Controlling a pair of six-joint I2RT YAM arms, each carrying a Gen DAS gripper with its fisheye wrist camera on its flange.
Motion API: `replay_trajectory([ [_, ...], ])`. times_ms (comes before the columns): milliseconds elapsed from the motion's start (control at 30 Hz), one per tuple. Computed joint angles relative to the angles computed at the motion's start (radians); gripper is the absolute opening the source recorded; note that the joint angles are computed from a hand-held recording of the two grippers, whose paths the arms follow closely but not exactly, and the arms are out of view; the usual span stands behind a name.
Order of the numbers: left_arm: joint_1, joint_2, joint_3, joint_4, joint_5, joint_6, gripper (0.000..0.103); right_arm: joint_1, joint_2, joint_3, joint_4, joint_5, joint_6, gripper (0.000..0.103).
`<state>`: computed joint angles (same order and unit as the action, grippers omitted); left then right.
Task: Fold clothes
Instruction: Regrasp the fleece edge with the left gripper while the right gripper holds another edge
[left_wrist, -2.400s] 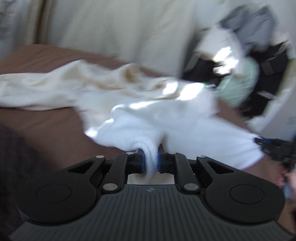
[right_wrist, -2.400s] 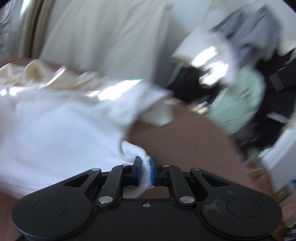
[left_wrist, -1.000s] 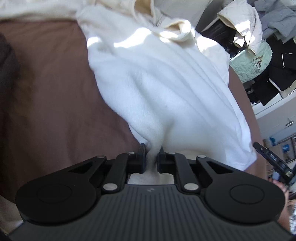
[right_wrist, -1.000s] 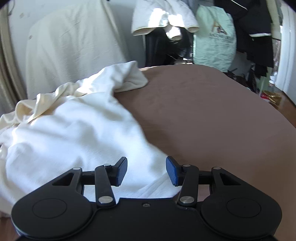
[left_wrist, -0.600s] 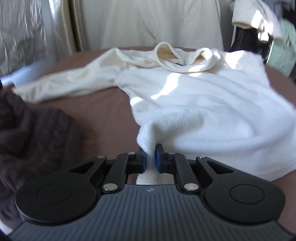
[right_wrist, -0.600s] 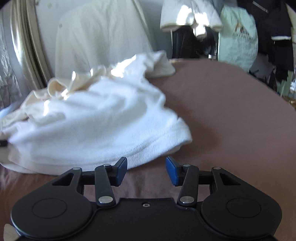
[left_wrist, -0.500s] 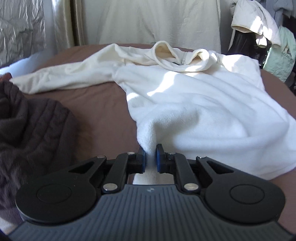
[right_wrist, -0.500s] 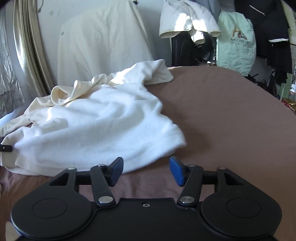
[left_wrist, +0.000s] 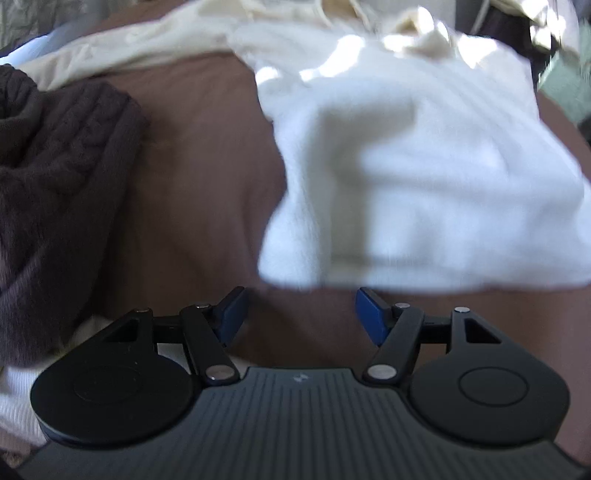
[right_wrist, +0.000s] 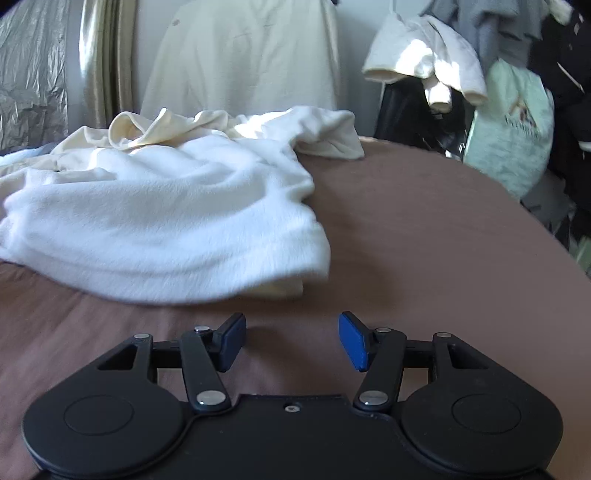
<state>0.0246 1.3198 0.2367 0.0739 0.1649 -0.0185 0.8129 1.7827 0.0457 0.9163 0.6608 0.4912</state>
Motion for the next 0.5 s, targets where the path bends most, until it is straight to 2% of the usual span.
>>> replay_trajectory([
  [67,0.027,-0.02,-0.028,0.079,0.03,-0.016,0.047,-0.078,0.05,0.034,0.096,-0.045,-0.089,0.061],
  [100,0.035,-0.023,-0.032,0.103,0.044,-0.019,0.022,-0.116,0.062,0.05,0.132,-0.074,-0.124,0.061],
  [167,0.082,0.003,-0.013,0.109,0.113,-0.023,0.013,-0.201,0.036,0.071,0.177,-0.195,-0.164,0.008],
  [200,0.111,0.01,-0.007,0.111,0.155,-0.029,0.013,-0.246,-0.028,0.089,0.122,-0.264,-0.14,0.01],
  [300,0.199,-0.025,-0.021,0.119,0.281,-0.051,0.013,-0.328,-0.187,0.122,0.025,-0.367,-0.053,0.01],
  [400,0.282,-0.055,-0.03,0.124,0.406,-0.08,0.013,-0.339,-0.344,0.127,-0.078,-0.367,0.014,0.01],
  [467,0.321,-0.096,-0.039,0.114,0.477,-0.088,0.013,-0.303,-0.444,0.122,-0.161,-0.304,0.024,0.01],
  [500,0.327,-0.131,-0.048,0.106,0.48,-0.087,0.012,-0.278,-0.489,0.118,-0.203,-0.264,0.024,0.01],
])
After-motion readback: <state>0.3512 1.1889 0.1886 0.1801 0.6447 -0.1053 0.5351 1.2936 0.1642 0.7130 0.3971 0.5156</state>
